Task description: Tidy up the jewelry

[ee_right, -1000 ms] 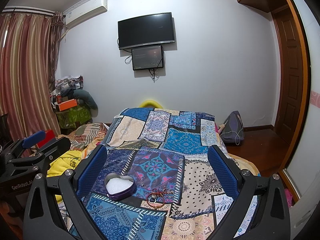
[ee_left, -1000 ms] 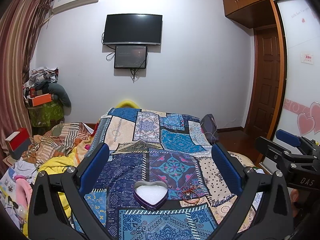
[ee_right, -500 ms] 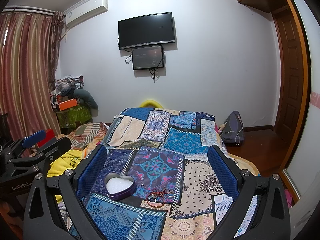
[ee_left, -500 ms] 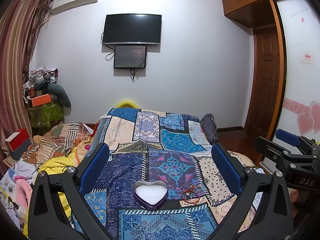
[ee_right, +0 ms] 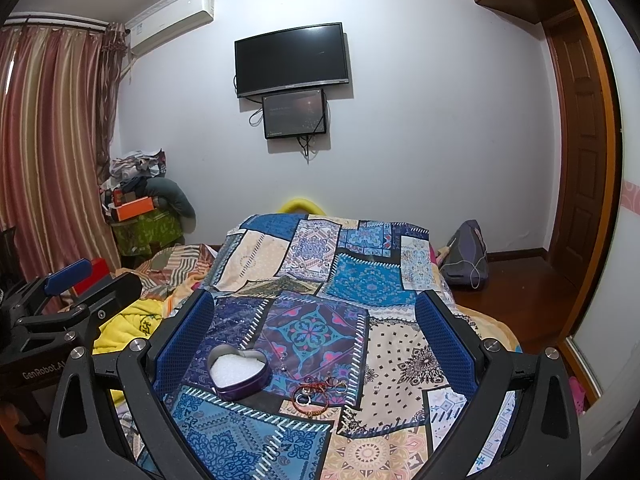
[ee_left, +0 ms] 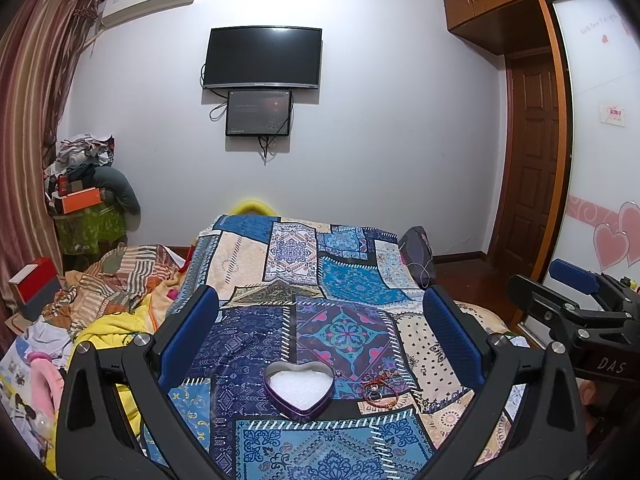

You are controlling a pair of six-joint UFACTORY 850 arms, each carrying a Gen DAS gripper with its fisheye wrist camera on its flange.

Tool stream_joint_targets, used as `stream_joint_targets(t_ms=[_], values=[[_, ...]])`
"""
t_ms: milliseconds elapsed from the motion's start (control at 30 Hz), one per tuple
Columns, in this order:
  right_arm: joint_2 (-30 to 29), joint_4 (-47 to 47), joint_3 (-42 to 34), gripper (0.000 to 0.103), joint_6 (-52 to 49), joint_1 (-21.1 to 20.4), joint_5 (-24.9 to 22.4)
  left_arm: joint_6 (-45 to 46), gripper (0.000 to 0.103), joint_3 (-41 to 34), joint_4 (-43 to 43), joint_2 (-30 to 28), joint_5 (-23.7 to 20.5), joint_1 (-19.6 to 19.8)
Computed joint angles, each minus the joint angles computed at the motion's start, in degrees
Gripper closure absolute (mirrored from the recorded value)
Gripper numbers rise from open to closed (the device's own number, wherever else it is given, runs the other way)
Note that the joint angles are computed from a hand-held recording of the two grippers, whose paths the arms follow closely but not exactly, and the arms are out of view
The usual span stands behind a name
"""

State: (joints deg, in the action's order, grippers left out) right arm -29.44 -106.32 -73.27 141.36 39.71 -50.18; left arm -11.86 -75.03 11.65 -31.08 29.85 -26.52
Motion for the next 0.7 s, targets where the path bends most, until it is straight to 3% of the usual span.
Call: stream_joint_targets(t_ms=[333,700], values=[[-1.29,0.22,-0.64,0.003,0.06,-0.83,1.39,-1.36,0.000,-2.28,1.41,-1.50,-2.54,0.11],[-2.96,3.91,-0.88,0.003,-1.73,-3.80,6.40,-8.49,0.001,-10.46,9.03,-7.88,-11.38,0.03]])
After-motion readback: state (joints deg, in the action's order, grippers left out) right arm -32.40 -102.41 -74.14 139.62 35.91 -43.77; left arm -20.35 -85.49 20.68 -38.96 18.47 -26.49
